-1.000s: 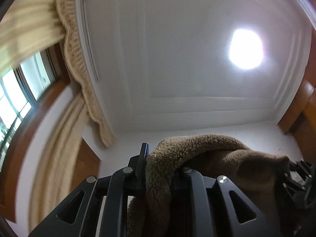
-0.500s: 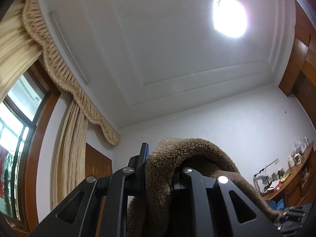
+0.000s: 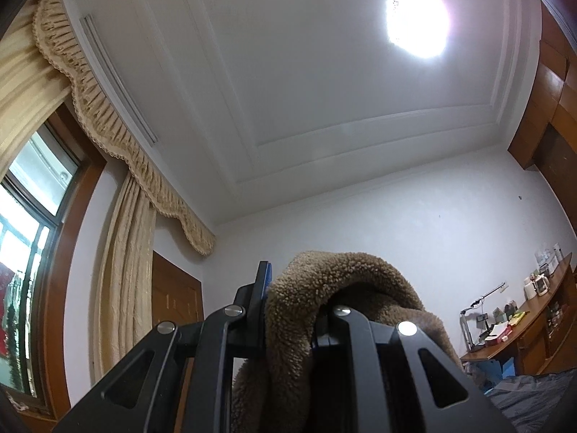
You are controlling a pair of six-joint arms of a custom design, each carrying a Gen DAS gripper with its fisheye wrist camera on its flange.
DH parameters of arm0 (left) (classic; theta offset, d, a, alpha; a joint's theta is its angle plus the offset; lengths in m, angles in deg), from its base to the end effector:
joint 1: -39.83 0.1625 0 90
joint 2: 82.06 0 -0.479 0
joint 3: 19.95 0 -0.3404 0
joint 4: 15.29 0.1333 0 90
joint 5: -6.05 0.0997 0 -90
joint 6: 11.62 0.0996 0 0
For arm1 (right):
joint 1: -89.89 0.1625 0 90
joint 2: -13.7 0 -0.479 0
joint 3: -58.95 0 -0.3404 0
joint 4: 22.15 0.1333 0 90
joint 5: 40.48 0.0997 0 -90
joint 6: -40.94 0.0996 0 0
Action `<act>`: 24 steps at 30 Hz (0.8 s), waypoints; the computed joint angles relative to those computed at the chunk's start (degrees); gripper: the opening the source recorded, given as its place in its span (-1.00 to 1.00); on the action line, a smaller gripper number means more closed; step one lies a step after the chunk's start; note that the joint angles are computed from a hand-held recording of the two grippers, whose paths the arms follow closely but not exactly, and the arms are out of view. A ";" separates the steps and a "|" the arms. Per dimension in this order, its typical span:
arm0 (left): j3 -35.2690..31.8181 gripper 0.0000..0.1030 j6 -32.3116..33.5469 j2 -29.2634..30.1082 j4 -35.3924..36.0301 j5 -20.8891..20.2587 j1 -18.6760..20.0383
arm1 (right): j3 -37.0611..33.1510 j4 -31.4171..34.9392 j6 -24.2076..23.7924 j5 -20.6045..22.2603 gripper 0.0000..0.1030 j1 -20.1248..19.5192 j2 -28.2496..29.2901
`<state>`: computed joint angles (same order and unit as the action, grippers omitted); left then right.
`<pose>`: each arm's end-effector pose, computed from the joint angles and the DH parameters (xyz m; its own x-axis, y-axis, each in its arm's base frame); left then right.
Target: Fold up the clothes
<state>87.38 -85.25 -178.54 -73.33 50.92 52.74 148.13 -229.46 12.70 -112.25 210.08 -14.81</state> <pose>-0.3455 -0.2884 0.5582 -0.5093 -0.3207 -0.7986 0.8032 -0.5104 -0.3073 0.5050 -0.5409 0.1256 -0.4767 -0.8446 0.2437 -0.5699 0.0859 -0.8172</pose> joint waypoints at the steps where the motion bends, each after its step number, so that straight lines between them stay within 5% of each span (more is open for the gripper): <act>1: -0.09 -0.61 -0.54 0.11 0.26 -0.18 0.10 | 1.34 1.69 0.28 1.44 0.77 -0.94 -0.50; 8: 0.20 -0.61 -1.65 -0.14 0.48 -1.20 -0.05 | -4.58 14.77 4.33 6.93 0.75 -3.16 1.57; 10: 0.49 -0.61 -1.22 -0.31 -0.21 -1.23 -0.02 | -7.49 20.67 5.47 9.95 0.30 -3.70 2.38; 12: 0.65 -0.61 -0.51 -0.44 -1.20 -1.49 0.14 | -9.10 24.38 5.45 10.83 -0.49 -3.64 2.78; 13: 0.93 -0.61 0.15 -0.68 -2.15 -1.81 0.28 | -9.32 24.63 5.43 10.39 -0.56 -3.41 2.87; 15: 1.08 -0.61 1.22 -1.11 -3.61 -2.08 0.72 | -7.42 17.92 5.51 4.57 -0.73 -2.00 2.39; 19: 1.49 -0.61 2.24 -3.23 -6.27 -3.26 1.05 | -3.96 -6.08 2.13 -17.39 -0.76 2.58 0.90; 21: 0.85 -0.61 0.90 -4.79 -4.85 -5.23 0.75 | -5.52 -18.08 -3.02 -26.86 -0.76 5.15 1.18; 24: -0.20 -0.60 -1.98 -6.11 -0.89 -7.91 0.25 | -12.89 -35.07 -15.35 -34.11 -0.76 8.87 3.79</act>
<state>87.18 -87.23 -184.64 -74.22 43.01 53.00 135.24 -264.53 -2.65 -146.36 218.94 -11.02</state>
